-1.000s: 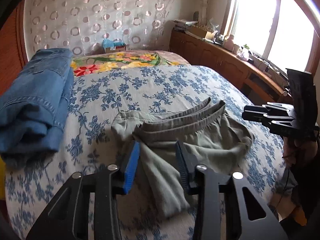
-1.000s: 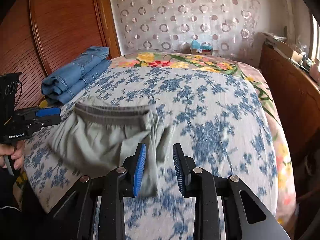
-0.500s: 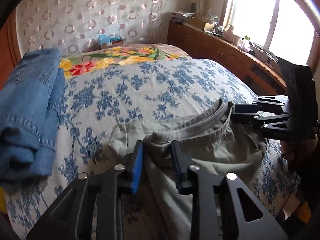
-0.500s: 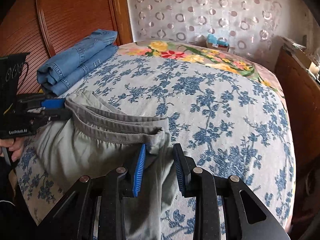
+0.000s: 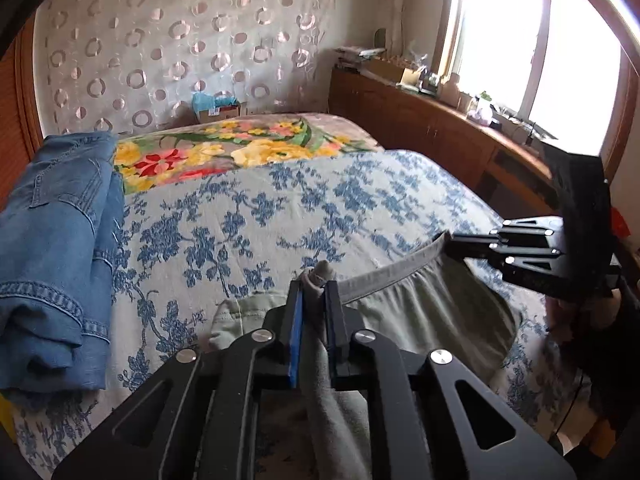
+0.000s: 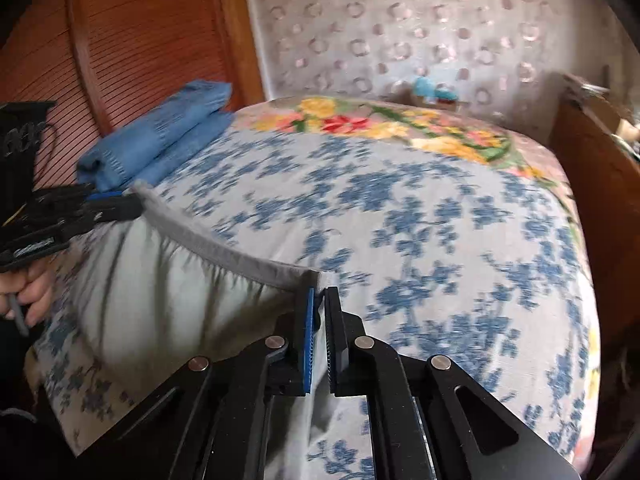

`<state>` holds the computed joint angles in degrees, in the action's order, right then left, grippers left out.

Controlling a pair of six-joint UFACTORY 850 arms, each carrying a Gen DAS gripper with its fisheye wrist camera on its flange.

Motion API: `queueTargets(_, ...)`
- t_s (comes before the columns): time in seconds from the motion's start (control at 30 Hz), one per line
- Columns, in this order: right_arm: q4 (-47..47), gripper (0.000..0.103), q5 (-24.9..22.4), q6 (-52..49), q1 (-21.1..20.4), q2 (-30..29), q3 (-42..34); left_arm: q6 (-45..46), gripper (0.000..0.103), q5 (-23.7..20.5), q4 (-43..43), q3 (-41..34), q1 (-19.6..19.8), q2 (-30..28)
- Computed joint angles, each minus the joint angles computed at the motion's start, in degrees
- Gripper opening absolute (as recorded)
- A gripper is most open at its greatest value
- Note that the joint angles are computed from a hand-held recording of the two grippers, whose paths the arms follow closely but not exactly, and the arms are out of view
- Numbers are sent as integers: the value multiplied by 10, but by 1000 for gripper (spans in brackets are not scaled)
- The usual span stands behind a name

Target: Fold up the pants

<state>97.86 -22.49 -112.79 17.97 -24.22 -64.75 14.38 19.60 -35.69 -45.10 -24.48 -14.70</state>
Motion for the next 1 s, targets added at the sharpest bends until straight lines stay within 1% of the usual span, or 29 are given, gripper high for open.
queueTargets(0.03, 14, 4, 12, -11, 3, 0, 1, 24, 14, -9, -27, -5, -1, -5)
queueTargets(0.07, 13, 4, 21, -11, 7, -2, 0, 36, 17, -11, -41, -6, -1, -7)
queueTargets(0.1, -6, 4, 27, 7, 11, -5, -3, 50, 20, -13, -62, -6, -1, -7)
queueTargets(0.17, -6, 4, 37, 7, 18, -8, -5, 61, 28, -12, -80, 0, -2, -3)
queueTargets(0.2, -5, 4, 43, 7, 20, -7, -5, 60, 29, -9, -83, 6, -3, 3)
queueTargets(0.23, -11, 5, 45, 14, 20, -6, -5, 61, 30, -7, -85, 13, -3, 9)
queueTargets(0.27, -25, 5, 40, 29, 19, -5, -6, 66, 33, -5, -94, 19, -4, 15)
queueTargets(0.3, -29, 6, 35, 37, 18, -2, -5, 68, 35, -1, -102, 28, -6, 23)
queueTargets(0.33, -26, 11, 30, 37, 16, 3, -1, 65, 35, 3, -105, 38, -8, 32)
queueTargets(0.37, -24, 12, 26, 36, 15, 8, 2, 65, 35, 5, -110, 43, -10, 36)
queueTargets(0.4, -26, 16, 22, 37, 13, 14, 7, 67, 35, 8, -119, 51, -14, 44)
queueTargets(0.43, -20, 23, 21, 30, 13, 21, 13, 69, 35, 11, -127, 58, -17, 50)
queueTargets(0.5, -1, 32, 23, 11, 11, 37, 32, 66, 35, 17, -133, 74, -26, 64)
queueTargets(0.53, 4, 33, 21, 8, 9, 44, 40, 66, 35, 20, -137, 81, -30, 69)
queueTargets(0.6, 13, 34, 14, -2, 5, 58, 60, 70, 35, 26, -153, 93, -38, 80)
queueTargets(0.67, 20, 34, 11, -11, 1, 73, 80, 54, 35, 27, -146, 103, -44, 87)
queueTargets(0.8, 29, 34, 12, -21, -7, 98, 110, 51, 35, 31, -150, 115, -56, 93)
queueTargets(0.93, 18, 34, 7, -4, -16, 120, 133, 14, 35, 31, -119, 121, -66, 90)
queueTargets(1.0, 12, 34, 10, 4, -17, 127, 142, -33, 35, 32, -73, 124, -68, 86)
